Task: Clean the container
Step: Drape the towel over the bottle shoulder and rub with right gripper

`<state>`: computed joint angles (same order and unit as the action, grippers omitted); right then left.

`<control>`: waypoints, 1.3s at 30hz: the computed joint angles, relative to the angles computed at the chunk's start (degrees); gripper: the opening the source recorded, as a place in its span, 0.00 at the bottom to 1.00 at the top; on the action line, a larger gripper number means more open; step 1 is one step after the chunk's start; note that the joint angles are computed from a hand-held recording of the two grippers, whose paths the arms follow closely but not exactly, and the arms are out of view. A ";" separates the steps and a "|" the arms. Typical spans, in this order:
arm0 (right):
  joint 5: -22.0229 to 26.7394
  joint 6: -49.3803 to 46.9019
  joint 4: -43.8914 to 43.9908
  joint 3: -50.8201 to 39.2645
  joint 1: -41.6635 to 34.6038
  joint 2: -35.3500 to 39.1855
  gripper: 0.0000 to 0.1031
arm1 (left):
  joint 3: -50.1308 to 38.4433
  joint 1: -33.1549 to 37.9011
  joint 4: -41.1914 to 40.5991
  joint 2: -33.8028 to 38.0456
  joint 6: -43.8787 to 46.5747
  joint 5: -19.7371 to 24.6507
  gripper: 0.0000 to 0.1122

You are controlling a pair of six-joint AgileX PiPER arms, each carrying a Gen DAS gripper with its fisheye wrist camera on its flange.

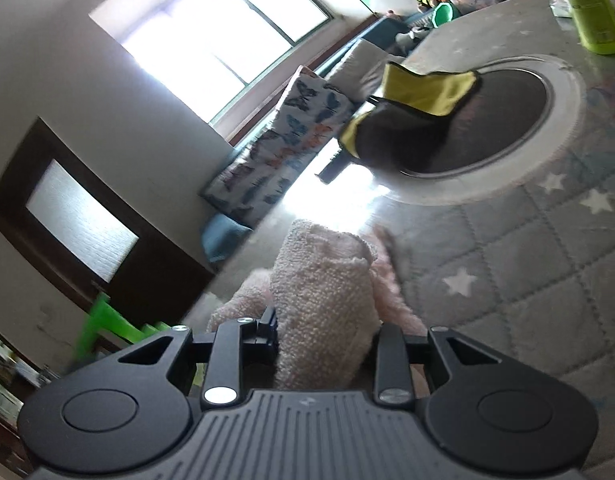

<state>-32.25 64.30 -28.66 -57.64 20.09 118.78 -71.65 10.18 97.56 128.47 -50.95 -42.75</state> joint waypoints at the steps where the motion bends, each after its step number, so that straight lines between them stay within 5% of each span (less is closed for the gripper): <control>1: 0.40 -0.69 0.31 0.29 0.08 0.05 0.28 | 0.07 0.02 -0.09 0.01 0.15 0.01 0.92; 9: 1.41 -6.72 3.76 3.56 0.93 -1.96 0.27 | 0.22 0.16 0.11 -0.21 0.05 -0.16 0.92; 17: -3.87 -0.74 -2.67 1.87 -0.58 -4.43 0.27 | 1.61 0.37 -0.50 -0.87 1.09 -0.23 0.92; 26: 0.15 5.41 -7.76 -6.42 0.14 1.15 0.27 | 1.25 0.19 -0.21 -0.84 0.50 -0.22 0.92; 39: 2.22 -1.40 -0.59 -0.91 0.14 1.31 0.28 | 0.47 0.25 0.54 -0.61 -0.49 -0.43 0.92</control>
<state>-30.02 62.90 -29.25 -58.55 20.23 120.10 -71.18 10.43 98.09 127.86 -51.43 -43.17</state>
